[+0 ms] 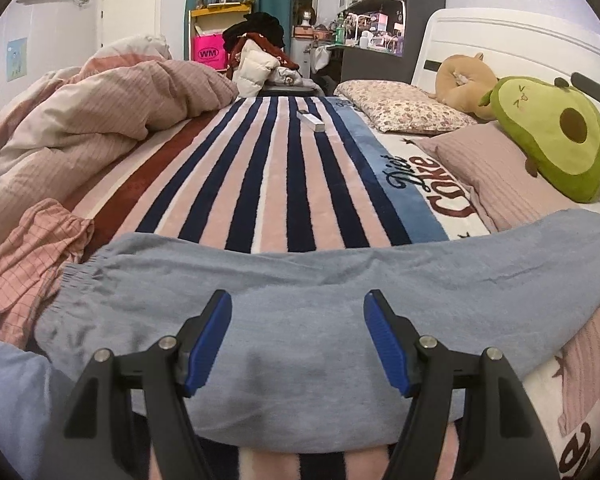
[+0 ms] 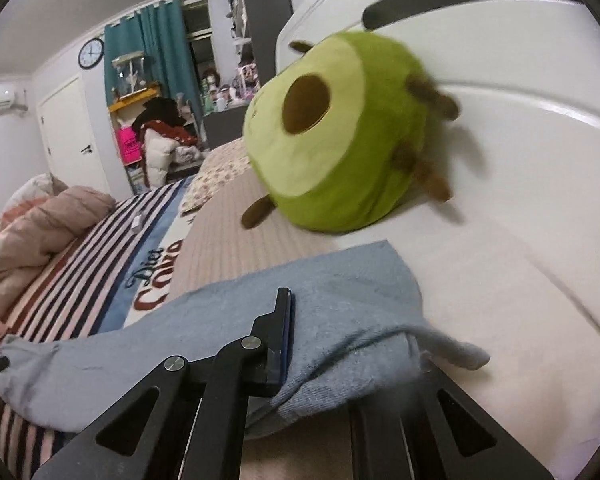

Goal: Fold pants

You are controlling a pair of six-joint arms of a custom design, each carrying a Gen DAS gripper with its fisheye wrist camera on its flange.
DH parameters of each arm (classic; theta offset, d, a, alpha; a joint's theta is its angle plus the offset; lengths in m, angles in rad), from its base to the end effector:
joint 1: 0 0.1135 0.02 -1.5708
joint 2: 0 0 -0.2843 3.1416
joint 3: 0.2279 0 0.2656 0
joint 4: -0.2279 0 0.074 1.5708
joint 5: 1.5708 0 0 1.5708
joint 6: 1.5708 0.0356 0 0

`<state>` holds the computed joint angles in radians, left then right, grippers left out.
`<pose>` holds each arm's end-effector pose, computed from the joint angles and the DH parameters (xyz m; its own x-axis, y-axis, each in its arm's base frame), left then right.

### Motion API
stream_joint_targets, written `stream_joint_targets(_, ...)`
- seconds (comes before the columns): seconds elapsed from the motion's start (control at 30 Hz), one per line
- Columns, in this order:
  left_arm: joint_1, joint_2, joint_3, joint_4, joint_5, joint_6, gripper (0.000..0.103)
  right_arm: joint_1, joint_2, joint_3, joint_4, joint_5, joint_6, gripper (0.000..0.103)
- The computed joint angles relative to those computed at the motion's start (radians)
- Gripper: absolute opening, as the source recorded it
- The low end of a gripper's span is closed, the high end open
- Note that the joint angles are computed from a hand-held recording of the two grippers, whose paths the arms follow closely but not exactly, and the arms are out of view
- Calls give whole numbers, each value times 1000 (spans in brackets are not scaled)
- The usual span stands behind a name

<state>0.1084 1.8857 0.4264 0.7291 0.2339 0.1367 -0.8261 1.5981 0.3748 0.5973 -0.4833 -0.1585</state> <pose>0.2767 0.0218 0.0609 -0.6479 0.0628 -0.7592 0.1562 0.9864 -0.0516 0.1869 -0.1784 0.1130 -0.4546 0.2870 -0.8432 0.3282 0.9340 0.1410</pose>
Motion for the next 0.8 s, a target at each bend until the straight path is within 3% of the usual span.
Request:
stream_joint_targets(0.23,19,-40,-29,3,20,-8,65,-36,-97,6,-87,40,-59,1)
stream_joint_targets(0.3,43,-60,-36,0,20,-16,65,2,-141,6,-130,-9,-41,1)
stream_joint_targets(0.37,75,-83,-42,-11,37,-15,65,93,-206,-2,-161,-44,-9,1)
stream_joint_targets(0.47,141,-125,-55,-29,90,3,65,345,-270,-32,-114,52,27,1)
stream_joint_targets(0.53,180,-148,-60,-43,124,13,65,545,-222,0,-112,122,50,1)
stream_joint_targets(0.67,259,-163,-71,-53,221,38,66,853,56,109,-59,248,81,1)
stream_joint_targets(0.8,305,-146,-67,-63,271,74,66,1024,381,258,-90,248,99,1)
